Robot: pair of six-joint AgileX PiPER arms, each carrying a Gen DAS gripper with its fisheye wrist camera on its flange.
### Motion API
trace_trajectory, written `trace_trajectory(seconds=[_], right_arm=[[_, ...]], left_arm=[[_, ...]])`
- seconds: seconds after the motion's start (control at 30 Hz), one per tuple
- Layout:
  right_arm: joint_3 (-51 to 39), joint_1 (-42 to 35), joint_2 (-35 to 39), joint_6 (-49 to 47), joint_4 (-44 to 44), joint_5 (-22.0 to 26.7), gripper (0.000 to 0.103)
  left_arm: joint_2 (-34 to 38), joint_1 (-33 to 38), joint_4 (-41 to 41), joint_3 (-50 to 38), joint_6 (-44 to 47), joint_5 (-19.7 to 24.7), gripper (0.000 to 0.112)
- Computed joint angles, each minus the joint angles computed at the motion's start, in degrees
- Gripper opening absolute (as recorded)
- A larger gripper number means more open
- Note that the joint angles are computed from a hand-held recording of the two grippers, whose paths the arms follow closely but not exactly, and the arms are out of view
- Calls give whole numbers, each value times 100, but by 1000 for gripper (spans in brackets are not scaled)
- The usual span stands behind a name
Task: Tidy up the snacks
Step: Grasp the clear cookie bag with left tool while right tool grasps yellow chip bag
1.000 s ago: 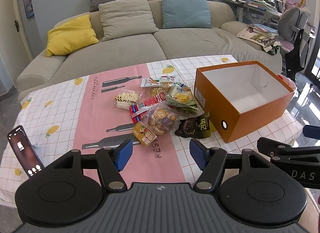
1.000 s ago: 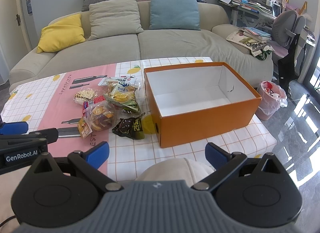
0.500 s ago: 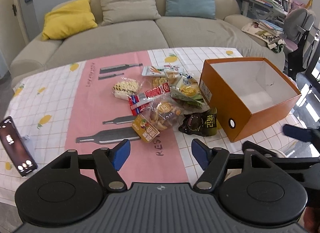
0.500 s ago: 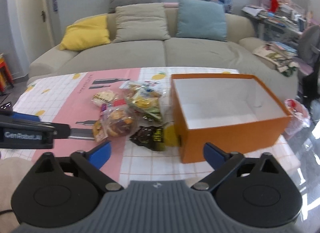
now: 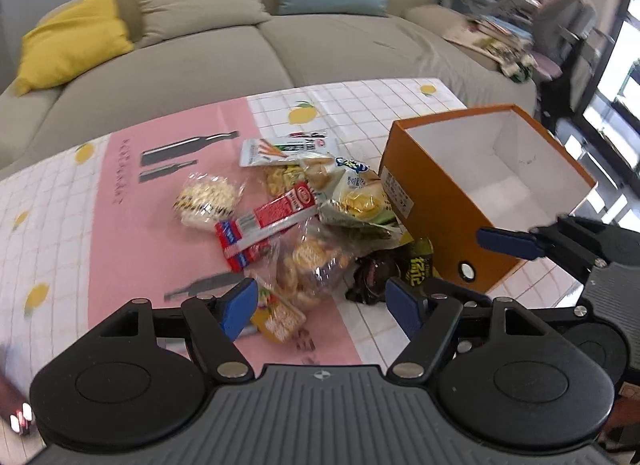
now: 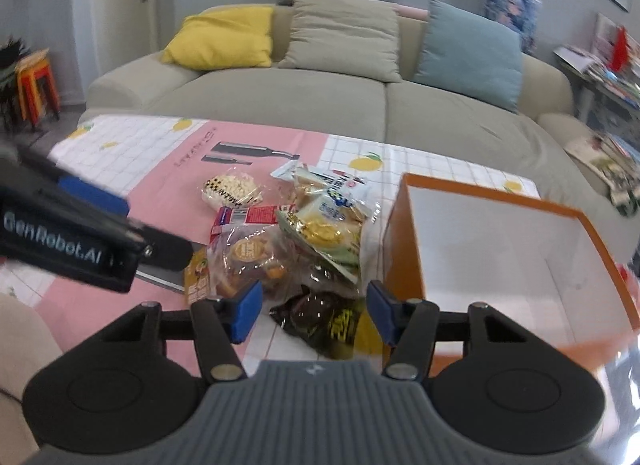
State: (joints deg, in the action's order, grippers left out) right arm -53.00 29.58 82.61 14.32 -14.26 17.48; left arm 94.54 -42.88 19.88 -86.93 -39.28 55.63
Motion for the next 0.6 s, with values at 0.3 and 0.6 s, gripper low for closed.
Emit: trace_trajectory(seconds=[0.3, 0.6], right_arm=[[-895, -297, 1414, -2169, 1131, -230, 47], [-1669, -377, 2399, -2646, 1081, -434, 59]], left_arm=[[714, 992, -1332, 10, 2827, -824, 85], [1253, 1499, -2398, 91, 4845, -1277, 88]])
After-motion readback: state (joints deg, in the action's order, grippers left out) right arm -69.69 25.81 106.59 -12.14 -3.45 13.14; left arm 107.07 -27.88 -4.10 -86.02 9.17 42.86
